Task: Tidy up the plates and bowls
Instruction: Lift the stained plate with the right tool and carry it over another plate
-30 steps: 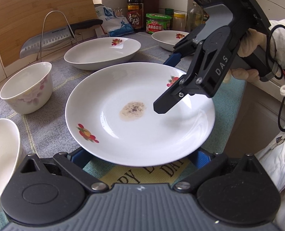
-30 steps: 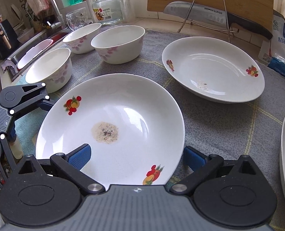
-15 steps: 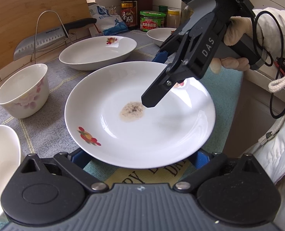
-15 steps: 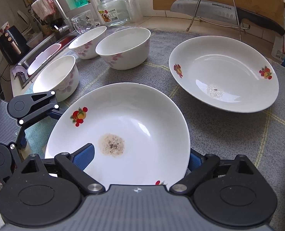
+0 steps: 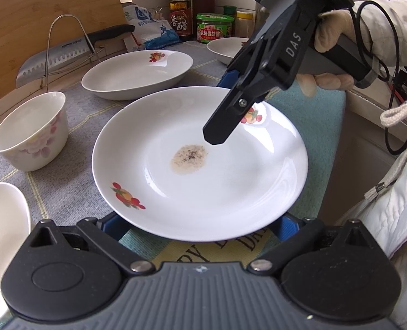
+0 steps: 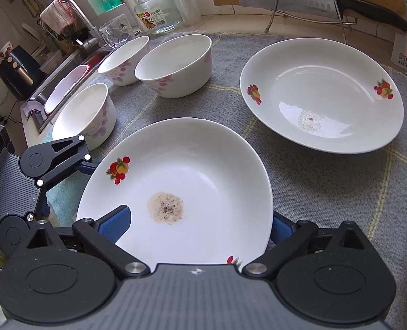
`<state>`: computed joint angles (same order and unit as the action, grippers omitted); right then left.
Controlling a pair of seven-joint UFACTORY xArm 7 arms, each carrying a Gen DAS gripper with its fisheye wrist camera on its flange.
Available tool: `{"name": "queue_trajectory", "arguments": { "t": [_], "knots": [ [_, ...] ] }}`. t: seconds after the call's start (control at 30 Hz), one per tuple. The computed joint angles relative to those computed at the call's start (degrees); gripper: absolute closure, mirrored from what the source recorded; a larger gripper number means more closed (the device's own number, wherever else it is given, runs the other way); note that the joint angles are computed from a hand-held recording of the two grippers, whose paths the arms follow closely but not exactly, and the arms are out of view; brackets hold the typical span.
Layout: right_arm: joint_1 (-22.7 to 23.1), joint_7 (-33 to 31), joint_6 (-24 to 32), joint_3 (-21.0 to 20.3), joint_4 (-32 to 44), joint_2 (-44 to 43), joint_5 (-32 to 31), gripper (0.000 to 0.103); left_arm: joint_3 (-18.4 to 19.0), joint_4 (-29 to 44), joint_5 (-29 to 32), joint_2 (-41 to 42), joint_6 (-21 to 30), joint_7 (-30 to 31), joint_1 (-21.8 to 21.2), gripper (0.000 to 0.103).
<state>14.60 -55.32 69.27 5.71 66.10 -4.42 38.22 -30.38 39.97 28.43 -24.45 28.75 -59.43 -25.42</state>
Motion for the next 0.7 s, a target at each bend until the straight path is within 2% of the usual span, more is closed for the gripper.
{"name": "queue_trajectory", "arguments": {
  "t": [0.07, 0.2, 0.47, 0.7],
  "knots": [
    [-0.08, 0.96, -0.51, 0.00, 0.18, 0.24, 0.28, 0.001, 0.39, -0.07, -0.28, -0.06, -0.03, 0.60, -0.33, 0.002],
    [-0.62, 2.46, 2.81, -0.18, 2.71, 2.20, 0.86, 0.002, 0.76, -0.01, -0.65, 0.04, 0.00, 1.48, -0.50, 0.002],
    [-1.45, 4.73, 5.52, 0.25, 5.06, 3.93, 0.47, 0.002, 0.88, 0.63, -1.20, 0.52, 0.75, 2.03, -0.75, 0.002],
    [-1.72, 5.09, 6.29, 0.51, 5.46, 3.91, -0.16, 0.001, 1.66, 1.24, -2.36, 0.88, 1.51, 3.40, -1.49, 0.003]
  ]
}}
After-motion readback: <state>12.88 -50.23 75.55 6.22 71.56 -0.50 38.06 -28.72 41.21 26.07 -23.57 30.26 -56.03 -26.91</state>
